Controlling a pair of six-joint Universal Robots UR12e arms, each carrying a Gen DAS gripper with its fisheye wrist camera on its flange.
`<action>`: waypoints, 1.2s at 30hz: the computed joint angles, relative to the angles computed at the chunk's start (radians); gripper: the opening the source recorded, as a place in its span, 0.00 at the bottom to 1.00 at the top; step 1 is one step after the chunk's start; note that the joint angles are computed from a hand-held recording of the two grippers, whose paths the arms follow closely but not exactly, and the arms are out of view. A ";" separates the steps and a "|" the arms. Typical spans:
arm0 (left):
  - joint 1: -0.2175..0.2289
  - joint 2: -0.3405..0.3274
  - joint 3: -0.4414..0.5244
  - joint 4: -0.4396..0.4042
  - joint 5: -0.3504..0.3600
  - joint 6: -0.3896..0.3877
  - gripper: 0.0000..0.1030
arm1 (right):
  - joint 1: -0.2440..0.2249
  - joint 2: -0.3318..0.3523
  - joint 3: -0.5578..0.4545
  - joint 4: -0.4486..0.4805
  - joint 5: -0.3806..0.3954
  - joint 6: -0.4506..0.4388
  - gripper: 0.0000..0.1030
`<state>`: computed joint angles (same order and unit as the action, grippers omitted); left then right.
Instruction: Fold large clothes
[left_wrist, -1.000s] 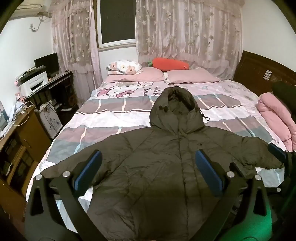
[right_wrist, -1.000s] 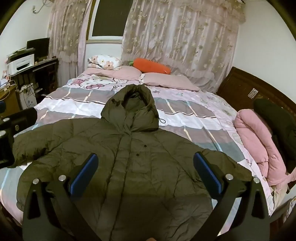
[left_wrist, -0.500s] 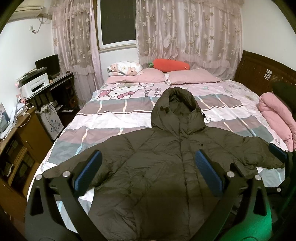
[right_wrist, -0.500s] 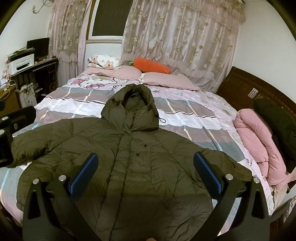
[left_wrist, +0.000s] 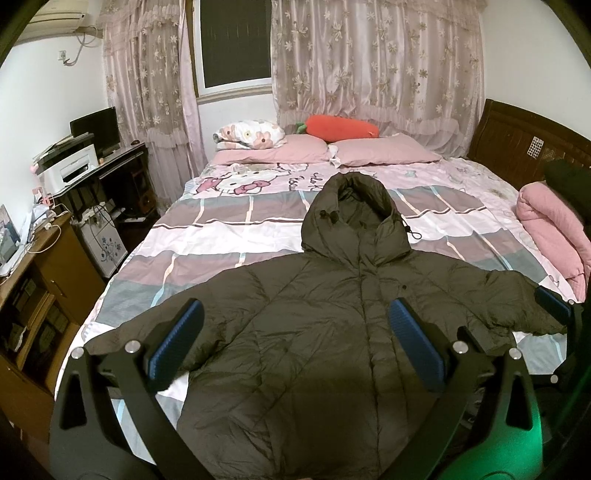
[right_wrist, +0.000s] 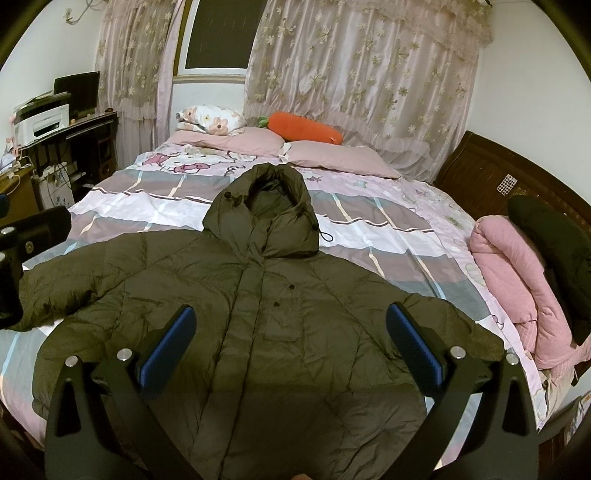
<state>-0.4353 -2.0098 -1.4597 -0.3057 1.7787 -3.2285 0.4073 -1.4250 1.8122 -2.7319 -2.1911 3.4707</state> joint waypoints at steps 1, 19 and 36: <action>0.000 0.000 0.000 0.000 0.000 0.000 0.98 | 0.000 0.000 -0.001 0.001 0.000 0.000 0.99; 0.001 -0.002 0.001 -0.002 0.001 0.000 0.98 | 0.000 0.002 -0.003 0.006 0.001 0.002 0.99; 0.001 -0.004 0.005 -0.006 0.001 0.000 0.98 | 0.004 0.011 0.001 0.005 0.000 0.008 0.99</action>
<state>-0.4347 -2.0137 -1.4550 -0.3114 1.7793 -3.2286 0.4117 -1.4144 1.8128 -2.7269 -2.1910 3.4783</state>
